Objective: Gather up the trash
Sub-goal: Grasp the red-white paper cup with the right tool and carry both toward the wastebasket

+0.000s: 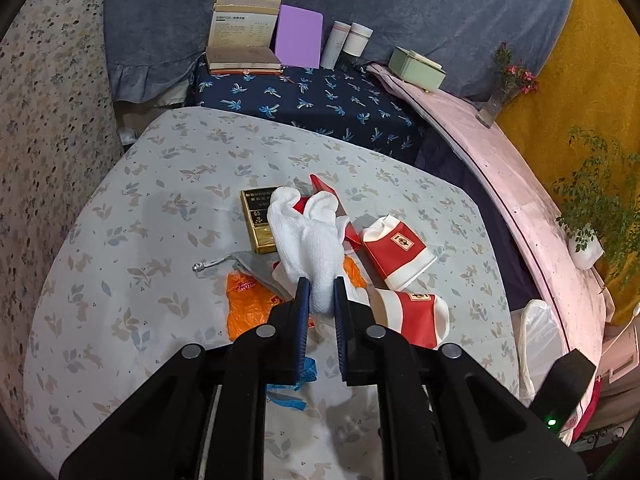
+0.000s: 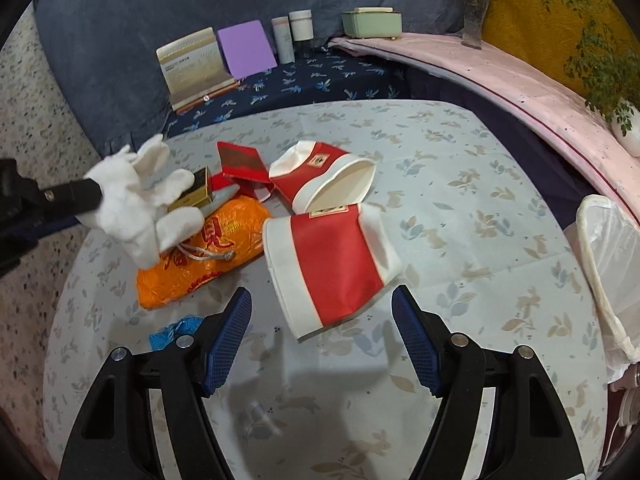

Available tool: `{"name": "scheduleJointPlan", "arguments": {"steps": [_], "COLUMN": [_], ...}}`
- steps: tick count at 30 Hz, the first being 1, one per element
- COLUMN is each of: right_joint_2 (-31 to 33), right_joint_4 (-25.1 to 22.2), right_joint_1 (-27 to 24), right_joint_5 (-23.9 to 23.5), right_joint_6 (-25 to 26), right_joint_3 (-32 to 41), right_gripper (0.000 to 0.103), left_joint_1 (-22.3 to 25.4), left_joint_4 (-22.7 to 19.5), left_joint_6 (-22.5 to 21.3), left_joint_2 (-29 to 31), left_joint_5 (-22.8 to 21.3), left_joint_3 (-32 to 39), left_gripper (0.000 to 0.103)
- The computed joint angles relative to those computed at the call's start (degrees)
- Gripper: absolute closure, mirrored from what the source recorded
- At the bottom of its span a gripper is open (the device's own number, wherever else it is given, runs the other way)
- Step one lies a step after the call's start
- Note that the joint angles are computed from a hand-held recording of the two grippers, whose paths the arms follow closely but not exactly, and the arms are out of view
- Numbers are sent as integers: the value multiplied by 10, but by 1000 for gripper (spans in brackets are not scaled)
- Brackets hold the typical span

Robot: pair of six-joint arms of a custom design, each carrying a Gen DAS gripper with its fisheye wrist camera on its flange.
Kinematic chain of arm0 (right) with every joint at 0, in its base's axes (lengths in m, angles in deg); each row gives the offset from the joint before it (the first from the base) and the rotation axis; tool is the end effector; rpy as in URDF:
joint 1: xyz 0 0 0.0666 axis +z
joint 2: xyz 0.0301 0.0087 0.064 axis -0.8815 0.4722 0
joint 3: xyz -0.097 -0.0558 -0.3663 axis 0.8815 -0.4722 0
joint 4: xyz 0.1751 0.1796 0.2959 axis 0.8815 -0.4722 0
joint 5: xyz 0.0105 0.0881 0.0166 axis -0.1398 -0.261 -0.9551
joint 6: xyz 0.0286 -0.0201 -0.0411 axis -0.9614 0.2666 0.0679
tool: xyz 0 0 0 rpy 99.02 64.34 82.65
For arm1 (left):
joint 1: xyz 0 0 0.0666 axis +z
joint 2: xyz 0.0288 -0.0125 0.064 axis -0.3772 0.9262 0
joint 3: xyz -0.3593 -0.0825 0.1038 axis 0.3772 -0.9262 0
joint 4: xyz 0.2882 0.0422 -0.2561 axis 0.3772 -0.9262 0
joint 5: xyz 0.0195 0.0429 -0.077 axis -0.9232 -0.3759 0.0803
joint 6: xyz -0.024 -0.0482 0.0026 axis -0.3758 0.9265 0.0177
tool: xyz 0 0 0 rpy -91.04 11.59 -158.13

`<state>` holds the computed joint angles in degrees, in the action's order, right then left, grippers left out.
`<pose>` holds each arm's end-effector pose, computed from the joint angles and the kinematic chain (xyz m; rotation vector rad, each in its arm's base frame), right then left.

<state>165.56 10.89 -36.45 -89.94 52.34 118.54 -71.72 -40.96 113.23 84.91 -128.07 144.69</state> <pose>0.4196 0.2075 0.4471 -0.8574 2.3603 0.3977 0.3290 -0.3523 0.5192 -1.0723 2.1728 -0.0421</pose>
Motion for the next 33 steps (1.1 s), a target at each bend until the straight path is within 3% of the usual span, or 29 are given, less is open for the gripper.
{"name": "scheduleJointPlan", "arguments": {"steps": [6,9,17,25,33], "right_joint_2": [6,8,19,9,-3], "right_joint_4": [30,45,39,33,23], "right_joint_1": [21,27,7,-36,-89], "right_joint_5": [48,72,60,16,-31], "right_joint_6": [3,9,7,-6,-12], "right_joint_3": [-17,-26,-17,8,47], "right_gripper": [33,39,96,100,100], "left_joint_1": [9,12,13,4,-8], "left_joint_4": [26,36,42,27,-9], "left_joint_6": [-12,-17,-25,-41,-80], "left_joint_2": [-11,-15,-12,23,97], "left_joint_5": [12,17,20,11,-6], "left_joint_3": [-26,-34,-33,25,152], "left_gripper": [91,91,91,91,91]}}
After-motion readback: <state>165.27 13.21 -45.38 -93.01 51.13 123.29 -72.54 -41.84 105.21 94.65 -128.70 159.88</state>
